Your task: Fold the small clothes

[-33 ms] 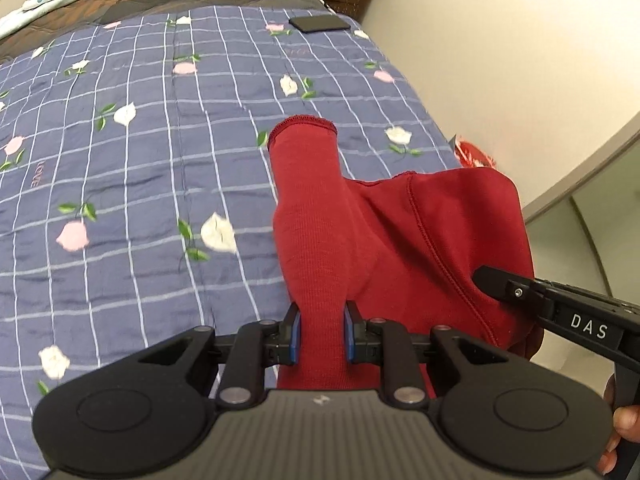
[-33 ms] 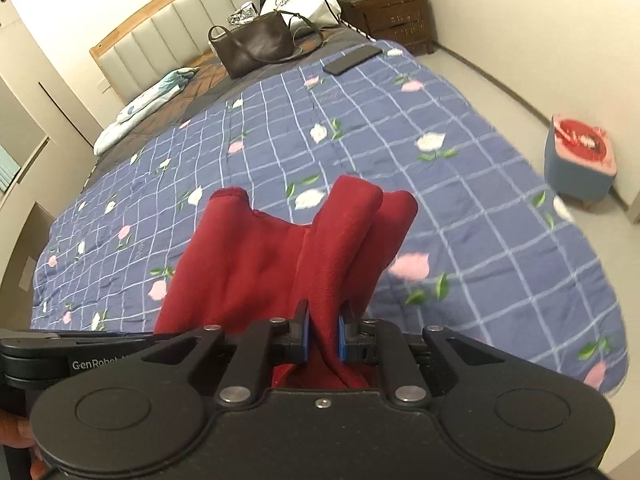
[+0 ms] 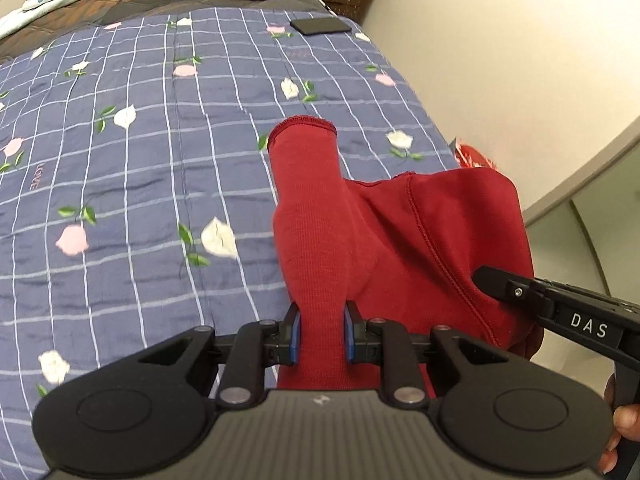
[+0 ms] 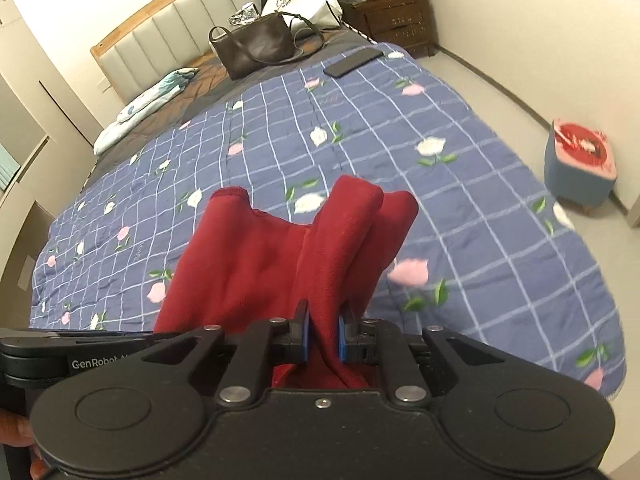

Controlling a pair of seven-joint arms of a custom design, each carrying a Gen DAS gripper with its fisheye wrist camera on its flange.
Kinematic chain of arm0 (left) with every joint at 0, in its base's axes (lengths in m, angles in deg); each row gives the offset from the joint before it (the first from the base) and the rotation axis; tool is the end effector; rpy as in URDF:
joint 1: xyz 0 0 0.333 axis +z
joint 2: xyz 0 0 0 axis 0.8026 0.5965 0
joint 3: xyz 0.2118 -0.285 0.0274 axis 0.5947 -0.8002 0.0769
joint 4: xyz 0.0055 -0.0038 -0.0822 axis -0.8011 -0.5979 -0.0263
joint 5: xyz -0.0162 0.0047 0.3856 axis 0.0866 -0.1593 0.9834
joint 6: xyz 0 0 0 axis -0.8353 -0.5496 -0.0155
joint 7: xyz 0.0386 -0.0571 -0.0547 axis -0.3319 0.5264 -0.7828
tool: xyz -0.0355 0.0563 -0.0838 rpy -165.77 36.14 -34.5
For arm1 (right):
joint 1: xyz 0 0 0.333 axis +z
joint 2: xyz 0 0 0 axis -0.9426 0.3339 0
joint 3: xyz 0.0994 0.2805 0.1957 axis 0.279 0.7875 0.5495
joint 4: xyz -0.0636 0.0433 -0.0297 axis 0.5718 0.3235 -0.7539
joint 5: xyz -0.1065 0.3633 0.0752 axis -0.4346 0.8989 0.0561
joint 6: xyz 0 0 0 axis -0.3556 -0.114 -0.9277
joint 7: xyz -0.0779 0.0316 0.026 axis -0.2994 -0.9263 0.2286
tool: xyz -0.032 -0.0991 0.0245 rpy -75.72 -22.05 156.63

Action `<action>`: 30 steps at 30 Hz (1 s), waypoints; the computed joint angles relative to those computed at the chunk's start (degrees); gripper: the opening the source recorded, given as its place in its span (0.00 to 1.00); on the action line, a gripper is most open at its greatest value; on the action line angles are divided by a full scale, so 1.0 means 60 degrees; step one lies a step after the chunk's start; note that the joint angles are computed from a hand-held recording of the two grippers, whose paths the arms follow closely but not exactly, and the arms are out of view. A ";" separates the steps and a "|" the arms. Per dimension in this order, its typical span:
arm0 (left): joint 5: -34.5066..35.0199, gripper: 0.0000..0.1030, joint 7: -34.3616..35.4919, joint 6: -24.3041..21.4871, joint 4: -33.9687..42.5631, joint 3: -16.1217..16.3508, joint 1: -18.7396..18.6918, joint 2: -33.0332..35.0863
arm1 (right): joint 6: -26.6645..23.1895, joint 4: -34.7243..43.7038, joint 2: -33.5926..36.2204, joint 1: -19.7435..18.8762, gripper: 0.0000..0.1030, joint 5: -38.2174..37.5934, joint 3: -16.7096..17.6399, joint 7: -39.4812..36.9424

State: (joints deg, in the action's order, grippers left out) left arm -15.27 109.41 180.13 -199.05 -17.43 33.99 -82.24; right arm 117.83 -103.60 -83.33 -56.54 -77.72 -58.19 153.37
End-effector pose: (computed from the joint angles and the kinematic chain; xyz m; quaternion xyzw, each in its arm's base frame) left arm 0.4774 -0.3245 0.4618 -0.5380 0.8077 -0.2412 0.0019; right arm 0.3624 0.1517 0.4769 -0.5128 0.7996 -0.1261 0.2860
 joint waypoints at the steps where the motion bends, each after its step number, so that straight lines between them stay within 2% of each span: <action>1: -0.0010 0.21 0.0030 0.0017 0.0164 0.0034 0.0034 0.0167 | 0.0003 0.0114 0.0123 -0.0018 0.13 -0.0028 -0.0028 -0.0070; 7: 0.0434 0.21 -0.0158 -0.0204 0.1573 0.0338 0.0297 0.1462 | 0.0299 0.1407 0.1798 0.0050 0.13 0.0056 -0.0535 -0.1191; 13: 0.0797 0.21 -0.0526 -0.0648 0.3518 0.0655 0.0575 0.3061 | 0.0477 0.3153 0.3901 0.0183 0.13 0.1157 -0.0954 -0.3023; 18: 0.0986 0.21 -0.0656 -0.0930 0.4921 0.0785 0.0728 0.4157 | 0.0361 0.4912 0.5604 -0.0263 0.13 0.2104 -0.0703 -0.4519; 21: 0.1002 0.21 -0.0720 -0.1201 0.5655 0.0809 0.0819 0.4713 | 0.0130 0.5797 0.6356 -0.0540 0.13 0.2283 -0.0521 -0.4983; 26: 0.0968 0.21 -0.0675 -0.1628 0.6432 0.0758 0.0932 0.5355 | -0.0303 0.6763 0.7159 -0.0735 0.13 0.2289 -0.0454 -0.5107; 30: 0.0951 0.21 -0.0681 -0.1895 0.6664 0.0756 0.0935 0.5646 | -0.0667 0.7010 0.7452 -0.0770 0.13 0.2228 -0.0461 -0.5028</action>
